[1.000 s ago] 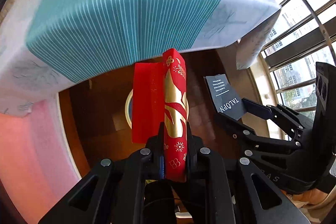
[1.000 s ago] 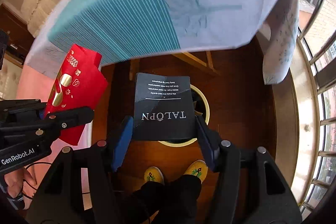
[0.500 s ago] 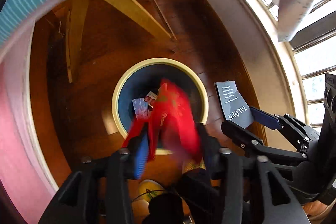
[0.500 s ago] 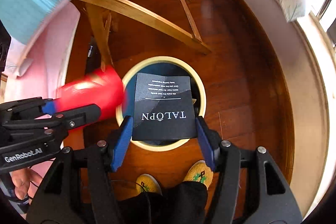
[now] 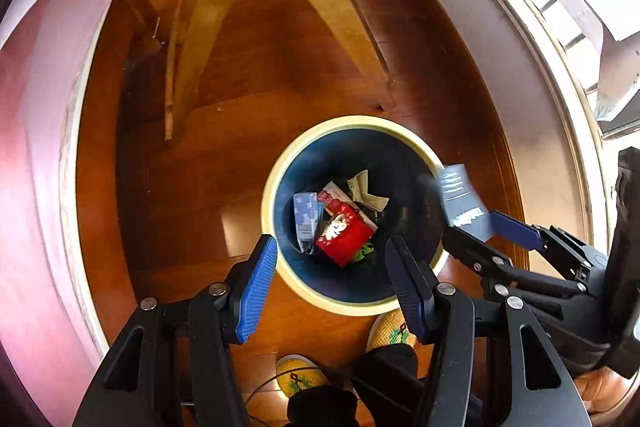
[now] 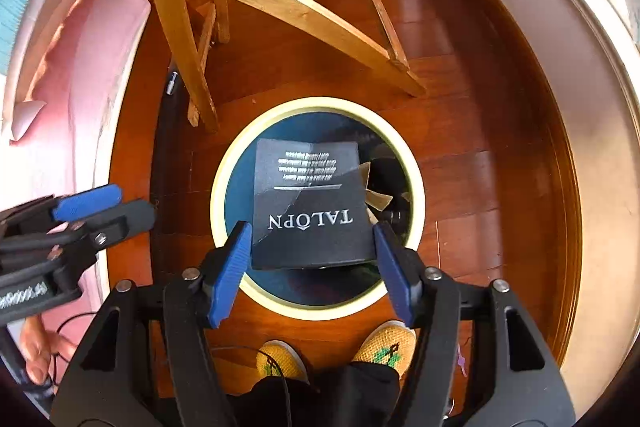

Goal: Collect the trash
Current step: 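Open both grippers to drop the red packet and black card, then raise both grippers back toward the table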

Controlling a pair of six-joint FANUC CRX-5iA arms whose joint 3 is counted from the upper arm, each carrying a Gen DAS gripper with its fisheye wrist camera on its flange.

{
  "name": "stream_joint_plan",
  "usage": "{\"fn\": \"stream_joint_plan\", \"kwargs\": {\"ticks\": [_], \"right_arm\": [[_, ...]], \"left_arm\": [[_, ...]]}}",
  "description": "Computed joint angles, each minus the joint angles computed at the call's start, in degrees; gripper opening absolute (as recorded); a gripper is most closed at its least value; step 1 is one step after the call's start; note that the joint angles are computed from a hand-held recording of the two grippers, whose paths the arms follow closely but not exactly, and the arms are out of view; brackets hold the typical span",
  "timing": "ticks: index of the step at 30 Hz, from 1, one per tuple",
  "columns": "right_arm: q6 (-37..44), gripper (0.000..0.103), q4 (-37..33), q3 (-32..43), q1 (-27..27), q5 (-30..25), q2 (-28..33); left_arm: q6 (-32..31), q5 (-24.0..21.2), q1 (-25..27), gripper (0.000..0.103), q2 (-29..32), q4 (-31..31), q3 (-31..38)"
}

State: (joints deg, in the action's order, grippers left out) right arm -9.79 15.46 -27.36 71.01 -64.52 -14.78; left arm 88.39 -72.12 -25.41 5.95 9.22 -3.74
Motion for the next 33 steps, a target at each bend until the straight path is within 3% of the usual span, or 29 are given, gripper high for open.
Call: {"fn": "stream_joint_plan", "kwargs": {"ticks": [2,10,17,28,33], "right_arm": [[-0.3,0.073,0.7,0.9,0.0,-0.8,0.8],[-0.3,0.075,1.0,6.7,0.6,-5.5,2.0],[-2.5,0.075,-0.2,17.9,3.1,-16.9,1.9],[2.5,0.075,2.4,41.9,6.3,-35.2,7.6],[10.8,0.075,7.7,55.0,7.2,-41.8,12.6]], "left_arm": [[0.4,-0.6,0.2,0.058,-0.9,-0.2,-0.2],[1.8,-6.7,1.0,0.058,-3.8,-0.7,3.9],[2.6,-16.8,1.7,0.058,-4.9,0.4,14.4],[4.4,-32.8,3.3,0.058,-0.8,1.0,40.3],[6.5,-41.1,3.7,0.057,5.9,0.5,59.8]]}}
